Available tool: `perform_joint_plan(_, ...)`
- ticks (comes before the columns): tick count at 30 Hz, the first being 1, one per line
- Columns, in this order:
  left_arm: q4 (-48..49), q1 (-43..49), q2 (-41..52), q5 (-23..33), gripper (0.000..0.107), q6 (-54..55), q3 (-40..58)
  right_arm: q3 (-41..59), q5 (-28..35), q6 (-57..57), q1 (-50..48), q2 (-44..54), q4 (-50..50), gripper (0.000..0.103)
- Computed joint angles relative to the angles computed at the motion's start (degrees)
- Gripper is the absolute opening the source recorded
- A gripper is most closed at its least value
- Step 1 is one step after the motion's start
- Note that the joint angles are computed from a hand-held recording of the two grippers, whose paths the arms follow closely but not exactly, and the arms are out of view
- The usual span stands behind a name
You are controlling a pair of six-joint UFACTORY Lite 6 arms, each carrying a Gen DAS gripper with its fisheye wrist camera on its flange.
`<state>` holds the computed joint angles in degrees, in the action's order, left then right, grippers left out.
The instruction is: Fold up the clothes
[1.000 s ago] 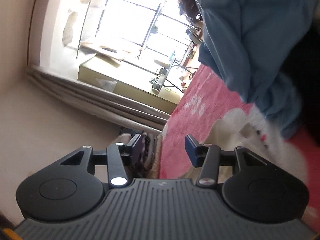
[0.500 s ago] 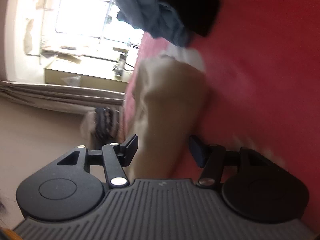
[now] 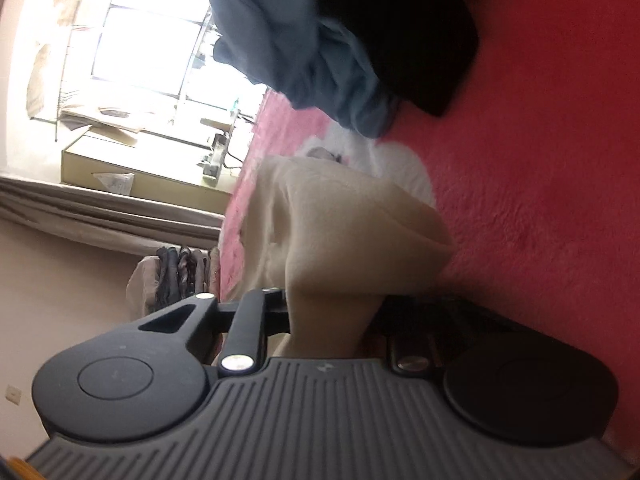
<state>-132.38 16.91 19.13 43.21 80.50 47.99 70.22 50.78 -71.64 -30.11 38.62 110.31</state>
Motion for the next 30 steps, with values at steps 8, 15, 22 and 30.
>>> perform_joint_plan(8,30.64,12.95,-23.53,5.7,0.01,-15.07,-14.16,-15.77,6.56,0.32,-11.92,-16.88,-12.57,0.017)
perform_joint_plan(15,70.36,44.15,-37.01,23.81,0.012,-21.42,-24.8,-29.2,17.69,4.33,-35.24,-33.79,-46.32,0.023)
perform_joint_plan(22,76.1,49.97,-35.18,27.91,0.052,-13.23,-19.66,-23.01,17.75,7.35,-39.14,-31.31,-56.62,0.04)
perform_joint_plan(30,75.07,47.36,-41.02,28.2,0.065,-8.92,-11.96,-20.82,18.81,-1.01,-46.67,-40.52,-56.55,0.053)
